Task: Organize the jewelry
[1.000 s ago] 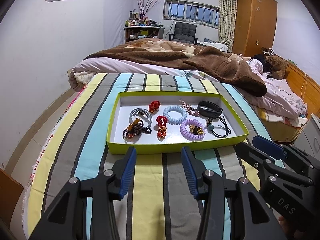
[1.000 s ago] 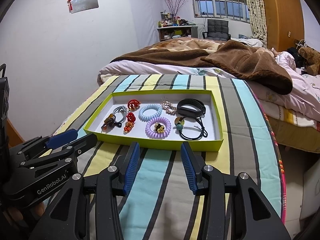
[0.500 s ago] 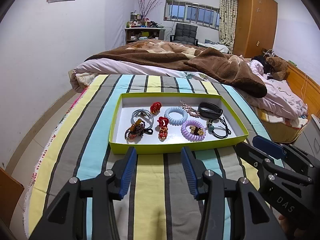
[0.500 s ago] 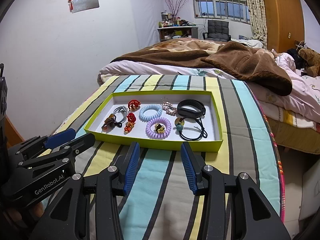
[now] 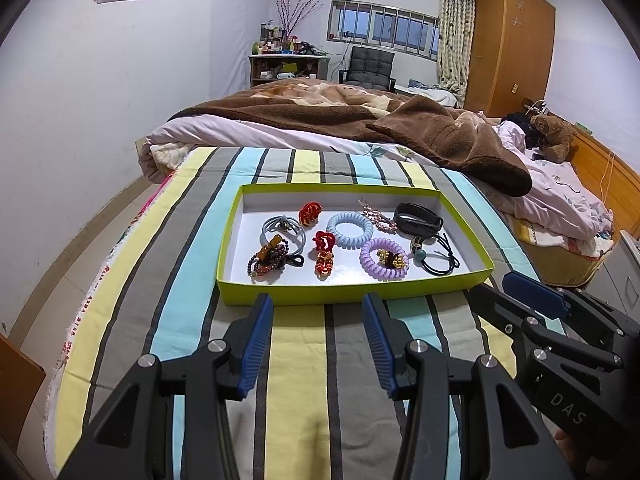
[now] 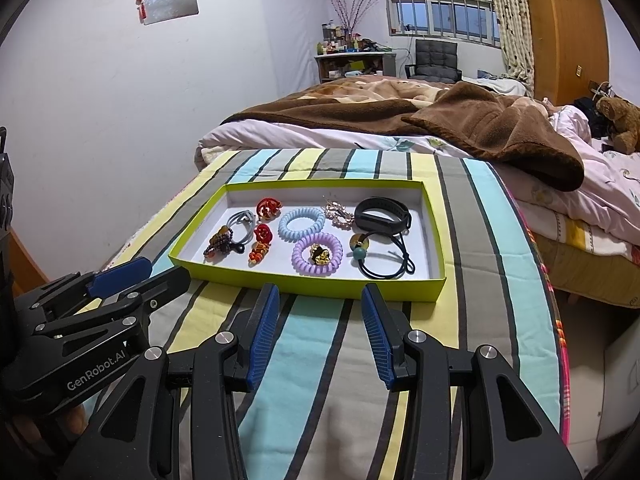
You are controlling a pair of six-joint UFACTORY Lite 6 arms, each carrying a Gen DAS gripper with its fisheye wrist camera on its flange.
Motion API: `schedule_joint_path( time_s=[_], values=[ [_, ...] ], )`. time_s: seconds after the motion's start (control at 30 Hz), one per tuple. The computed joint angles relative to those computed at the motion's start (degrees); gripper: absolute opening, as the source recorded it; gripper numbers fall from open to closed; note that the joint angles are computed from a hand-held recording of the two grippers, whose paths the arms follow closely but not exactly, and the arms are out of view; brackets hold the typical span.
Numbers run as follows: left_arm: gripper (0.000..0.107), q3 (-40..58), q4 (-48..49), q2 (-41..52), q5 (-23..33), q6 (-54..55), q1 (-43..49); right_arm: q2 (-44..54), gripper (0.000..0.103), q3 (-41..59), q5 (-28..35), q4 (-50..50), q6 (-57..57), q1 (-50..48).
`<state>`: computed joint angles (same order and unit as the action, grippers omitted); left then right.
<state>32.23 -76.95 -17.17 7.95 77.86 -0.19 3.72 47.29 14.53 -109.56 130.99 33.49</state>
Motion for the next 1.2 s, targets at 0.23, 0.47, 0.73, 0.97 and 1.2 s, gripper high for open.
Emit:
schedule_joint_path(
  time_s=[0.23,0.47,0.73,0.97,1.2],
  values=[
    [0.048,-0.5,1.4,-0.4,1.0,-1.9,0.4,-0.1,0.044,-0.1,0.1,0.5,-0.5,0.1],
    [0.048,-0.9,0.5,-1.0,0.4,-1.2,0.1,-0.6,0.044,-0.5,-0.1,0.5,-0.5,0.2],
    [0.048,-1.5,-3.7,-2.0,0.5,2.3,0.5,-0.7,0.044,-0.7,0.2,0.8,-0.5,0.5],
    [0.048,-1.9,-4.3,-2.7,-0.6,3.0,-0.6,-0.7,0.044,-0.7,0.3,0.9,-0.6,0.6],
    [0.048,-2.2,-0.9,-3.2,-1.0,-0.8,-1.1,-1.0,0.044,-0.9,0.4,1.4,-1.0,0.8]
  ],
)
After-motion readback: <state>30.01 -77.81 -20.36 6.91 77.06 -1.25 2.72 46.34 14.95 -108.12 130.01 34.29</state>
